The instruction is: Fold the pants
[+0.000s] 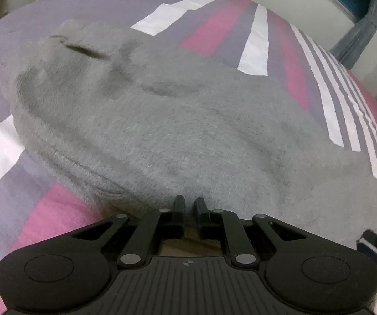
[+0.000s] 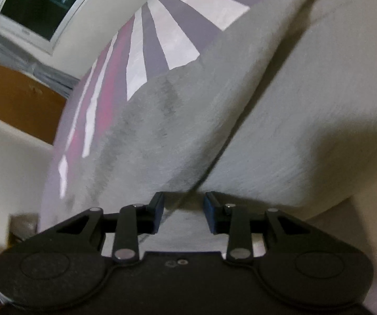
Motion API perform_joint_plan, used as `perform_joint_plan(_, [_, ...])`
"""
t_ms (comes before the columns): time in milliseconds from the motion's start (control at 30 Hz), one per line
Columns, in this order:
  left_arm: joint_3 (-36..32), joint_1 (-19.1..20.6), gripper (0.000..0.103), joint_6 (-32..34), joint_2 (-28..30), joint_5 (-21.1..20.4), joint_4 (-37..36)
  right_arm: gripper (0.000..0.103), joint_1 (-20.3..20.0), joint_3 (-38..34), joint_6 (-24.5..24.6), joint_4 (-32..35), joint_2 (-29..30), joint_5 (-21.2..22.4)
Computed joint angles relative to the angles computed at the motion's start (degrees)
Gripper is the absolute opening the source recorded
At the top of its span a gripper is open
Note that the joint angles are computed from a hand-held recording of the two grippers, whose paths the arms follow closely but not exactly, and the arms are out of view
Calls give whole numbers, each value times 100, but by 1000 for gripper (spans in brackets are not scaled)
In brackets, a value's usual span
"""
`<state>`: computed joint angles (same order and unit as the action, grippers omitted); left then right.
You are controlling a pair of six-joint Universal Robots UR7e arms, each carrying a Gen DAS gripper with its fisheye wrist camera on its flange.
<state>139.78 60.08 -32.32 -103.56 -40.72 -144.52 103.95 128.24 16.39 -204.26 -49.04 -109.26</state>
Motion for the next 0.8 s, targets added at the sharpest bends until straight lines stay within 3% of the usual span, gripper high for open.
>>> perform_joint_plan(233, [-13, 46, 11, 114, 77, -32, -116, 32, -310, -6, 392, -988, 377, 679])
perform_joint_plan(333, [-72, 105, 11, 174, 144, -64, -149, 30, -321, -7, 616, -1821, 595, 552])
perform_joint_plan(367, [-78, 108, 11, 168, 150, -64, -143, 27, -326, 12, 626, -2026, 628, 602])
perform_joint_plan(400, [-78, 103, 11, 174, 150, -59, -136, 14, -310, 32, 502, -2093, 622, 685])
perform_joint_plan(500, [-69, 84, 11, 224, 155, -36, -132, 10, -65, 44, -54, -2059, 545, 418])
perform_joint_plan(667, [-86, 79, 11, 286, 151, -41, -96, 9, 247, 244, -324, -1910, 197, 225])
perform_joint_plan(800, [-54, 29, 11, 397, 189, 60, -124, 9, 242, 242, -362, -967, 65, -517])
